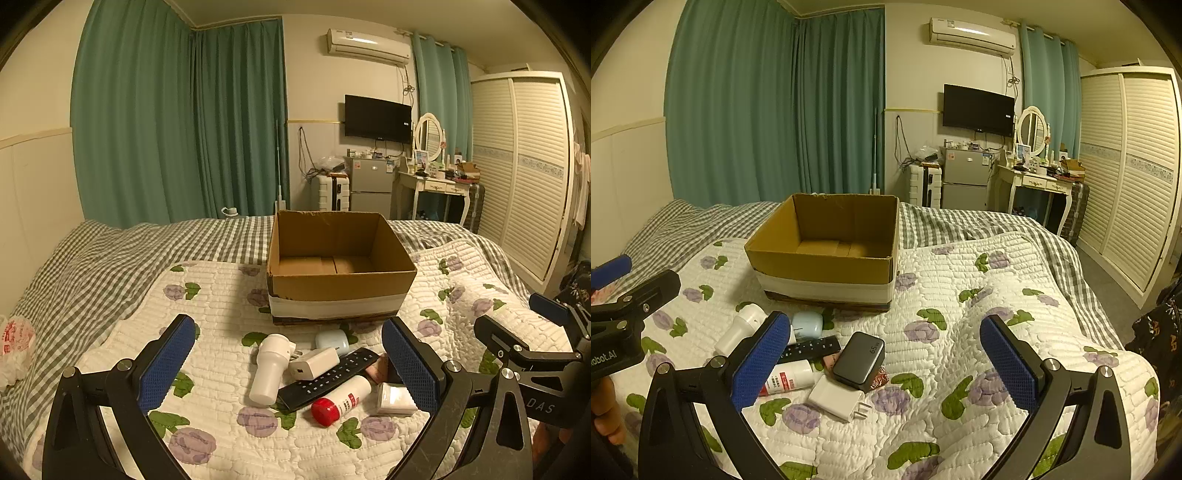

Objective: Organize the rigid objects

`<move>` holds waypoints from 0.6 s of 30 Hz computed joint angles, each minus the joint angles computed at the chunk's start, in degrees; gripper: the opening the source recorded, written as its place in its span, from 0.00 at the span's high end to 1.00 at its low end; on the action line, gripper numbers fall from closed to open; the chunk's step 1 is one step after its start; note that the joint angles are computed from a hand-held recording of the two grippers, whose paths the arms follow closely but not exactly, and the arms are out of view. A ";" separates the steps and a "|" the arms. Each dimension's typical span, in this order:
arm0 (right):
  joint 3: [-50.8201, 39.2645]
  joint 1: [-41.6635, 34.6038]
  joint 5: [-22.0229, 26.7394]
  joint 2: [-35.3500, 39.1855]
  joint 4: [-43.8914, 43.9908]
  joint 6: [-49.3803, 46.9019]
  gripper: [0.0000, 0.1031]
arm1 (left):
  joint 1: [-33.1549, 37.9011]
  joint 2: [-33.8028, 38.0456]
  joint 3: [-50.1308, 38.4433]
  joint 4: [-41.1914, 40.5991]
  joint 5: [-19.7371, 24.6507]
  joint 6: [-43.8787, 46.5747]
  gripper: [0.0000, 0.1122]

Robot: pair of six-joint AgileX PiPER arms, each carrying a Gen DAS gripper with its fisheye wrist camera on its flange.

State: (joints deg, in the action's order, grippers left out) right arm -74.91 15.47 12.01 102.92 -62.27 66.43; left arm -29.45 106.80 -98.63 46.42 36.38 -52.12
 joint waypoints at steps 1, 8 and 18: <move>-0.02 0.01 -0.02 0.03 0.03 -0.08 0.00 | 0.00 -0.02 0.04 -0.01 -0.04 -0.03 0.08; 0.15 0.03 0.00 -0.05 0.76 -0.81 0.00 | -0.05 -0.10 0.31 0.29 -0.05 -0.40 0.08; 0.28 0.04 -0.08 -0.07 0.02 -0.07 0.00 | 0.07 -0.27 0.71 0.45 -0.27 -0.48 0.08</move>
State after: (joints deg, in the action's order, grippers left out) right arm -74.63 15.52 11.93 102.85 -62.25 66.36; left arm -29.38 106.53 -97.92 46.87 36.11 -52.60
